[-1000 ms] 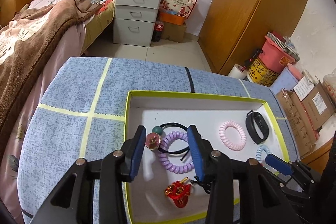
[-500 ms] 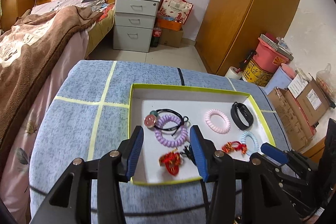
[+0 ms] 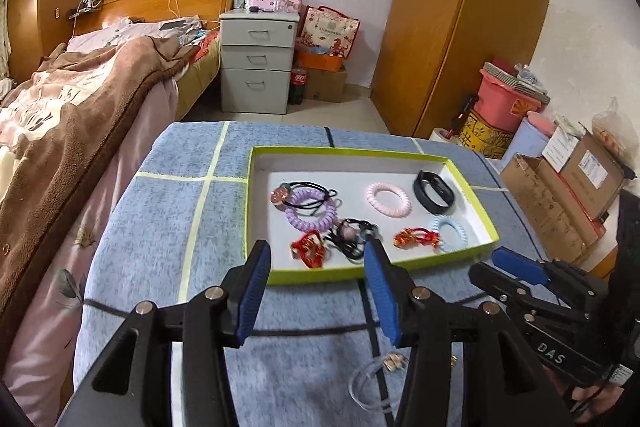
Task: Organize jewelry
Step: 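Grasp the gold charm with the right tool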
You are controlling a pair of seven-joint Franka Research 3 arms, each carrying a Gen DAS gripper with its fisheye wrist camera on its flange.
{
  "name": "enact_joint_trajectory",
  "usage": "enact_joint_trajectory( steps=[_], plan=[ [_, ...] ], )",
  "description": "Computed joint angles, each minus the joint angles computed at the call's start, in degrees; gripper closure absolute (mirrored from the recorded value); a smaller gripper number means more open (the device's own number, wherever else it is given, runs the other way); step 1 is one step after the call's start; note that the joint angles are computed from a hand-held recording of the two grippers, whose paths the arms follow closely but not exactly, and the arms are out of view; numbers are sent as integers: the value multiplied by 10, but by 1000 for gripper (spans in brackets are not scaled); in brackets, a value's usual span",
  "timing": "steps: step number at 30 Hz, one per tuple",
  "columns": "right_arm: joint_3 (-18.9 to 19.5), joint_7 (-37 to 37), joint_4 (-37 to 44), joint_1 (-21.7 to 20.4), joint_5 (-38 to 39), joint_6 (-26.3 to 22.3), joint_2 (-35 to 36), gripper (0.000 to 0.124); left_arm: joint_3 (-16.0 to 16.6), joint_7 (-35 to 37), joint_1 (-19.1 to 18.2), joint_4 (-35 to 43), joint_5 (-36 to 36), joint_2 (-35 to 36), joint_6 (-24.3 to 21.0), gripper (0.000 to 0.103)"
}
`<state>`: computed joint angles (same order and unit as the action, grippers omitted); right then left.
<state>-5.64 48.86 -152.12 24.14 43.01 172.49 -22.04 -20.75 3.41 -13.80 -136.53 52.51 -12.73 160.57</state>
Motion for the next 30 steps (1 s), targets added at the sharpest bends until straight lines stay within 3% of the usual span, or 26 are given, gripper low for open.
enact_joint_trajectory(
  steps=[12,18,24,27,30],
  plan=[
    [-8,5,-54,14,-12,-2,-55,82,-28,-23,-21,-36,-2,-51,-47,51],
    [-34,-14,-75,31,4,-21,-77,76,-33,-44,-24,-87,-25,-91,-36,50],
    [-36,-29,-83,36,19,-42,-77,74,-41,-62,-21,-134,-52,-123,-11,47],
    [-19,-33,-83,29,17,-58,-68,74,-41,-68,-16,-154,-62,-130,19,46],
    [1,-32,-84,23,7,-57,-58,74,-46,-61,-14,-165,-79,-135,20,46]
  ],
)
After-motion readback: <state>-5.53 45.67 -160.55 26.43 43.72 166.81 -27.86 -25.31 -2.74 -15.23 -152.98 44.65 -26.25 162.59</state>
